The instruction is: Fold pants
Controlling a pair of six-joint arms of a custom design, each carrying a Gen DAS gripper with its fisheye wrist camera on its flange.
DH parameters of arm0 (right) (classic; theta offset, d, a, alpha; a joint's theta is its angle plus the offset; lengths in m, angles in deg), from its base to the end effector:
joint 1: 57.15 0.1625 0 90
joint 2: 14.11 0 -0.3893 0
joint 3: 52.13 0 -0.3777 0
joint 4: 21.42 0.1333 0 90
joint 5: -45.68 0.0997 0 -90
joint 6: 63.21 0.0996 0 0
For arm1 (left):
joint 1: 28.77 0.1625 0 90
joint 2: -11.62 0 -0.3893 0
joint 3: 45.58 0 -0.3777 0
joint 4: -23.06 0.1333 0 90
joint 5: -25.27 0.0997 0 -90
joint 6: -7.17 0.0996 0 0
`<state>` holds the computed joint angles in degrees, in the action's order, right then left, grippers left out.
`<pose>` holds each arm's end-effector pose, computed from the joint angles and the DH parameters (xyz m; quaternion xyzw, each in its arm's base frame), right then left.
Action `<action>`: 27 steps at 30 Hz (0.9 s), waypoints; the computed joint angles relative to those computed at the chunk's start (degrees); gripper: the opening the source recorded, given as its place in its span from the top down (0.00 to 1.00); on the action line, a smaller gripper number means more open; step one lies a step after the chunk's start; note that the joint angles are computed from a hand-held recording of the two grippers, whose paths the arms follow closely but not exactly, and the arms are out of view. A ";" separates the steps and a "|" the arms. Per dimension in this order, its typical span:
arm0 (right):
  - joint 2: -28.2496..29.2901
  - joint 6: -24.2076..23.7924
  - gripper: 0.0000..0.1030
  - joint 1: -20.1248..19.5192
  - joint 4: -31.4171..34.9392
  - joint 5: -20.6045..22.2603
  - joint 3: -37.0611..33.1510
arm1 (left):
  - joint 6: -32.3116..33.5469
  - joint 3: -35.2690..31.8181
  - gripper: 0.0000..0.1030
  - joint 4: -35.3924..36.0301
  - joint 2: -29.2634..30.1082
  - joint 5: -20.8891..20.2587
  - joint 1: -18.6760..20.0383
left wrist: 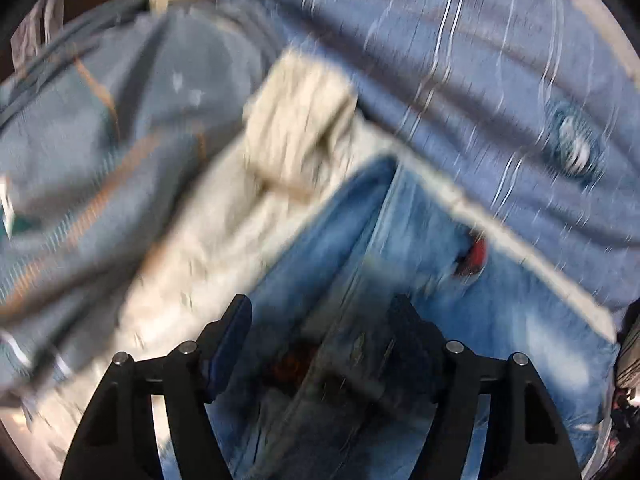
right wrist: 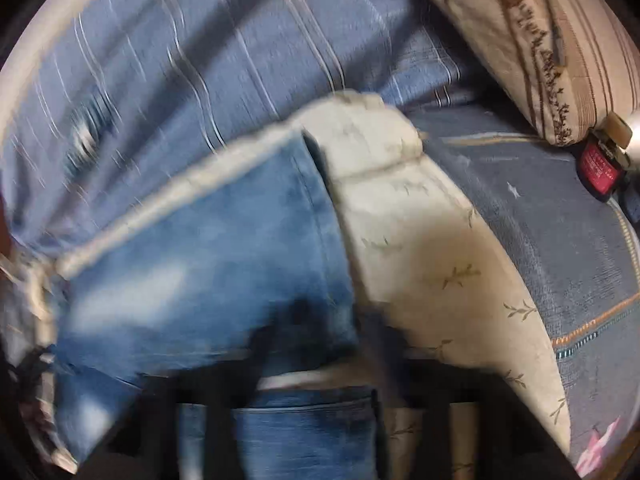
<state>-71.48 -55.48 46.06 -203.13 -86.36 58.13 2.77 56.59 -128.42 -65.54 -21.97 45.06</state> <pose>0.1932 -0.5318 0.1940 -0.0770 -0.8851 0.3665 0.2763 0.0391 -0.5865 0.3828 -0.0228 0.8915 -0.3485 0.2887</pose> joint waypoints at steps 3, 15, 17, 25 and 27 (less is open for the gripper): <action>-1.58 -1.13 0.24 -0.66 -4.83 6.49 -0.47 | 1.70 -2.94 0.17 -0.65 1.53 -2.72 0.11; 6.83 -4.01 0.39 -4.67 7.86 8.04 -16.43 | -6.67 -24.11 0.25 16.47 14.71 -15.35 5.51; 6.78 -4.34 0.40 -5.09 8.73 8.41 -16.67 | -6.95 -26.50 0.32 18.33 16.35 -15.80 5.87; 9.32 -2.63 0.82 -5.47 17.82 5.16 -21.99 | -5.80 -30.76 0.89 24.32 19.99 -13.77 4.90; 9.00 -3.80 0.83 -4.50 15.97 4.14 -21.39 | -4.79 -28.19 0.89 21.43 17.90 -14.69 4.02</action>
